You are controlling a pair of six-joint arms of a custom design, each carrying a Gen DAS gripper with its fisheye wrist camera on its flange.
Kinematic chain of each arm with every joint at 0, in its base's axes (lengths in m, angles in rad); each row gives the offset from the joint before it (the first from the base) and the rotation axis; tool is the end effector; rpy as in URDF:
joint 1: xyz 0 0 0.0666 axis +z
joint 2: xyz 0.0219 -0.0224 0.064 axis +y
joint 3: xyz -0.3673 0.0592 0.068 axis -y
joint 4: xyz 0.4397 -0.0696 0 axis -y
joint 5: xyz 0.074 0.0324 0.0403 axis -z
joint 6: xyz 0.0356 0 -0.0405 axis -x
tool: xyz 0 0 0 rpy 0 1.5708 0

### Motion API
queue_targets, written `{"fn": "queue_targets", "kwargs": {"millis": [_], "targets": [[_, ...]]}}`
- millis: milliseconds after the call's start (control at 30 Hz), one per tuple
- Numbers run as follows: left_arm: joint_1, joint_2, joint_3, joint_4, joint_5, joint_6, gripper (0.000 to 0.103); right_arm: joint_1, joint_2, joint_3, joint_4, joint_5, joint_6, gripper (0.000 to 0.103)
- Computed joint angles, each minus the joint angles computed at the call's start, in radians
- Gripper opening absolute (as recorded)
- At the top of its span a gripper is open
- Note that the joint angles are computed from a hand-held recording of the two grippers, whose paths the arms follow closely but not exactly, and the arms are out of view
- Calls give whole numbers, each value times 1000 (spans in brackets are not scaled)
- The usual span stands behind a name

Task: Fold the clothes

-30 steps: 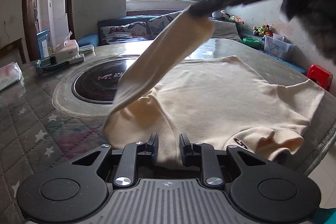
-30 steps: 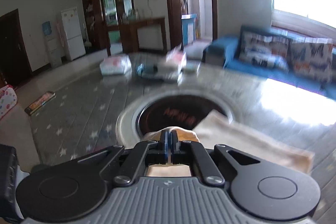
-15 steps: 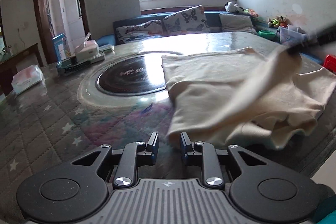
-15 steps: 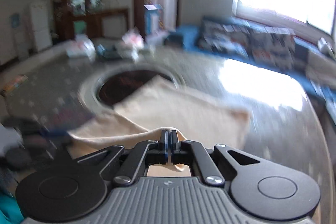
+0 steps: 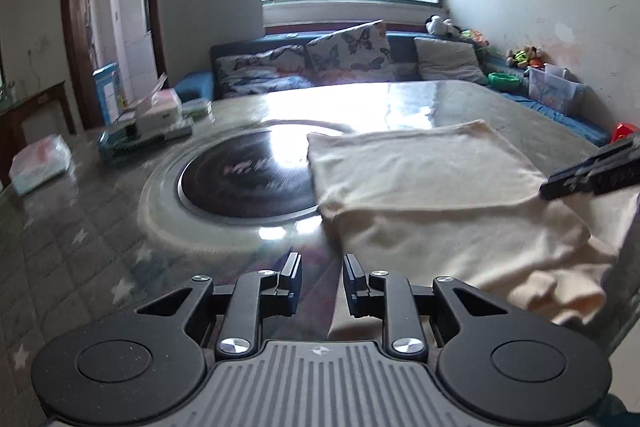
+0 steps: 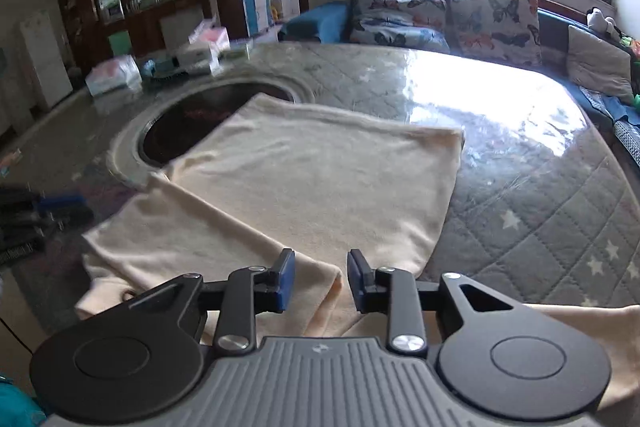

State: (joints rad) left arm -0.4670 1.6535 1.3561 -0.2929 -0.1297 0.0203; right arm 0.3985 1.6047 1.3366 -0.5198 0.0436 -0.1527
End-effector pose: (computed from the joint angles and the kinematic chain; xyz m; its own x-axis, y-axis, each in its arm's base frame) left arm 0.5654 -0.2804 0.3012 -0.5040 0.2316 -0.8321 0.3403 0.9387 0.0551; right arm 0.5569 0.2324 0.3011 -0.7004 -0.1300 -0.7018 -0.2558 0.9637 0.0767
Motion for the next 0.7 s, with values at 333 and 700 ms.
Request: {"fn": "queue_targets", "kwargs": {"millis": [333, 700], "targets": [[4, 168, 200, -92, 37, 47, 26, 4, 34, 3, 18, 4, 7, 15], [16, 146, 154, -34, 13, 129, 2, 5, 34, 11, 86, 13, 12, 12]]}}
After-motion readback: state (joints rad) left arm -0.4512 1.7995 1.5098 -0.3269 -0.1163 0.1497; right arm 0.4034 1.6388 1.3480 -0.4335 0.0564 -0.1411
